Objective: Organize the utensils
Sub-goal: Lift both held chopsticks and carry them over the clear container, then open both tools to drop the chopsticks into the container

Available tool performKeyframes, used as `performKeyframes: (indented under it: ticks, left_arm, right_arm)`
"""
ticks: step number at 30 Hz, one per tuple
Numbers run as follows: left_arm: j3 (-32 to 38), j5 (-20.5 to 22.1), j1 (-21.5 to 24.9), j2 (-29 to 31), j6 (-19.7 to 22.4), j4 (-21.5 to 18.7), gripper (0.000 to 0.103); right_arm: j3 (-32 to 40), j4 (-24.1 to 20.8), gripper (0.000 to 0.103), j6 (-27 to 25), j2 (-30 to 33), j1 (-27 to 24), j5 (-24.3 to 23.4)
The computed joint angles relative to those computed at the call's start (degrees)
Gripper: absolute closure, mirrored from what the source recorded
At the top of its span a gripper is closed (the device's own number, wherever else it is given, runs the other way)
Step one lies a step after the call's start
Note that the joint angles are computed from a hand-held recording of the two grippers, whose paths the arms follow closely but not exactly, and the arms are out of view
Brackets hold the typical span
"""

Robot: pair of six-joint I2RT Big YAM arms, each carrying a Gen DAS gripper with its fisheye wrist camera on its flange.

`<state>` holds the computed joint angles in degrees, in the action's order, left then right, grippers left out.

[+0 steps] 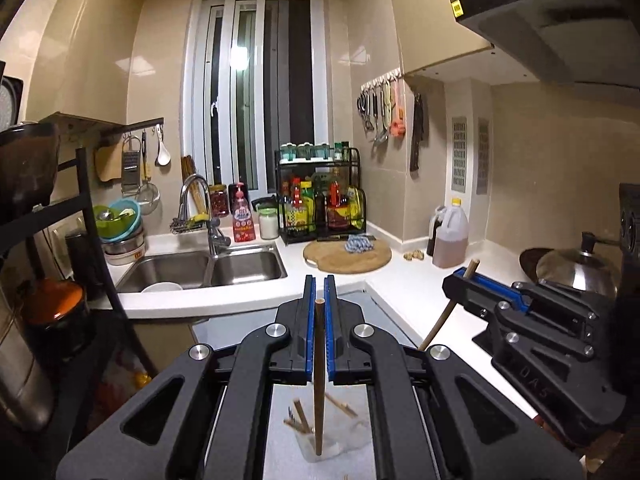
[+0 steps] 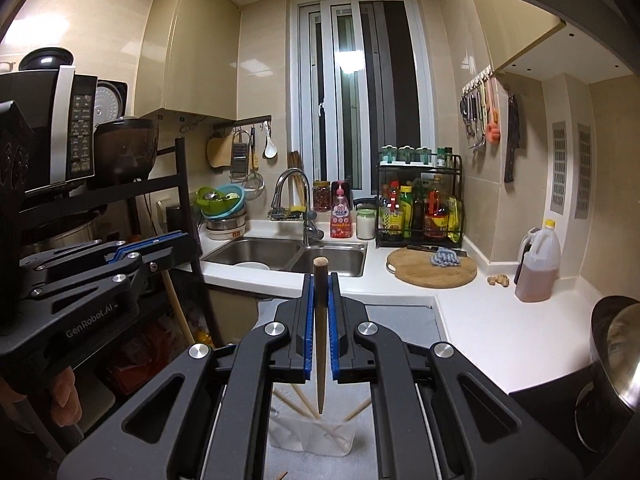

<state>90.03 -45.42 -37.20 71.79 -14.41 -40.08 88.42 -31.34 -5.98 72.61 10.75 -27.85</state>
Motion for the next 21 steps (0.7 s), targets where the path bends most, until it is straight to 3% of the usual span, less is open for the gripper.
performKeyframes:
  ticks: [10, 21]
  left_arm:
    - [0.0, 0.6, 3.3, 2.9, 1.6, 6.3, 0.099]
    - [-2.7, 3.7, 6.5, 5.0, -2.3, 4.5, 0.097]
  right_arm:
    - [1.4, -0.7, 0.097, -0.8, 3.4, 0.5, 2.2]
    - [-0.3, -1.4, 0.096, -1.9, 5.3, 1.4, 3.5]
